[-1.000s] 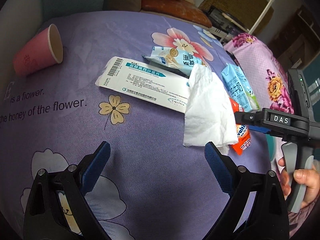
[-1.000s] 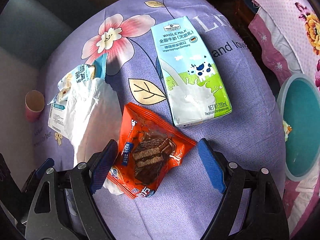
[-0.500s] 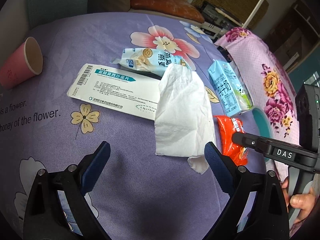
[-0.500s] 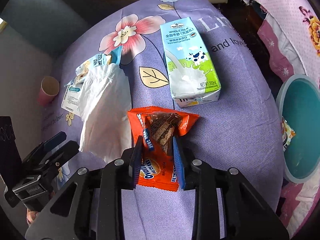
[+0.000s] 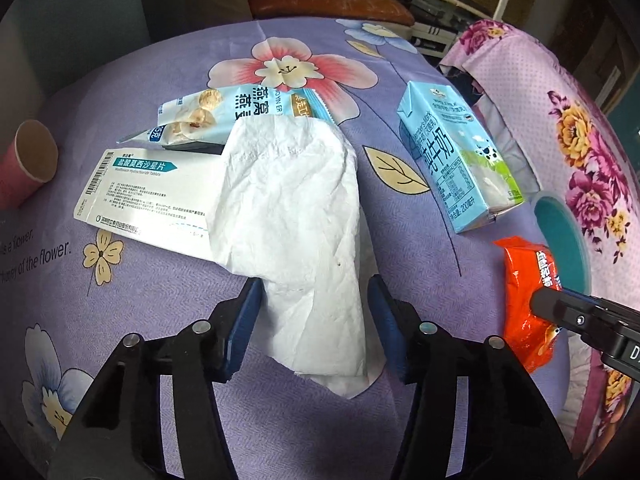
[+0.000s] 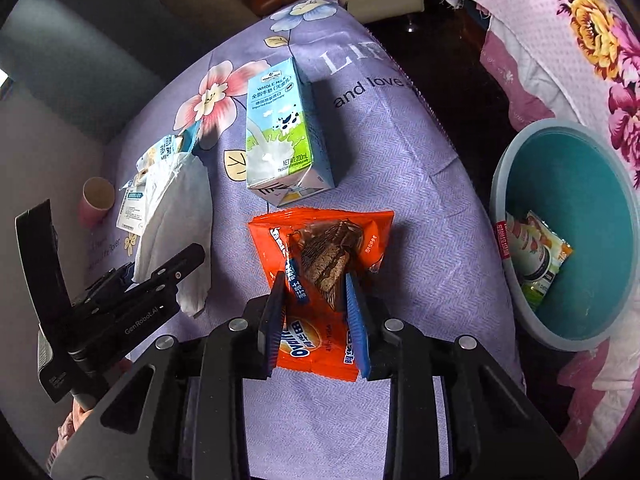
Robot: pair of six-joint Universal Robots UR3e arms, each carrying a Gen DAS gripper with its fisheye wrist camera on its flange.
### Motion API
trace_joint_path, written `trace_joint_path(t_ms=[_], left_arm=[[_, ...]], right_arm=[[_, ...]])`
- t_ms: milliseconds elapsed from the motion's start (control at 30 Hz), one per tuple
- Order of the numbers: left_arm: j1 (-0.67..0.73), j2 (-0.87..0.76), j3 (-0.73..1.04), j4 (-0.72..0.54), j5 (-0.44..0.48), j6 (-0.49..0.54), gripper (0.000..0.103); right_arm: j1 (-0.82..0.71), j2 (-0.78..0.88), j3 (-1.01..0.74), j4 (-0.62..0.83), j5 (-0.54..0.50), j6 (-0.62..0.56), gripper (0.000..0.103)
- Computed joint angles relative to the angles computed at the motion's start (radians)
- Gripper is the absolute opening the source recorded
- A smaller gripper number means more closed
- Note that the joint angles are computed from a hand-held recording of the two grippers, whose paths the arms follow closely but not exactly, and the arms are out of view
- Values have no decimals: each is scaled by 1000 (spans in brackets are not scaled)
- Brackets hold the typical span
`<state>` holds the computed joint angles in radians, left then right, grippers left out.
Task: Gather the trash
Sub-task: 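Grasp the orange Ovaltine bag with the right tool while the left tool grasps the white tissue, then carry the Ovaltine bag and white tissue over the teal bin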
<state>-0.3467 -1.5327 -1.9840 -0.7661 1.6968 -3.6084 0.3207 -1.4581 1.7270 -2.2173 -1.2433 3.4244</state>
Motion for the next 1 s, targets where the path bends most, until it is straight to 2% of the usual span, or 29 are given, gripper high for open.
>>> trace_joint_path(t_ms=[33,100,200,267,500,800,1000], left_arm=[[-7,1,-1,0,13,-4,36],[-3,23,-23,10,3,-1,11],[18,100,-90,43,-43,18,6],[32,156,-123,46,-97,48,5],[-13,199,-74,-6,-148,74,5],[-146,23,127,-24,-122,50,5],[-252,-142,312,-56,-86,30,5]], right_arm=[[-7,-5,13,-8,3,-2,28],[-19,-21,40,-22,4,-6,28],[-35,-42,74,-41,4,-14,28],[-42,-62,100,-60,-1,-19,28],[-96,-116,165,-93,44,-28,27],[-220,-246,272,-92,107,-64,27],[-372,-390,371,-36,162,-136,27]])
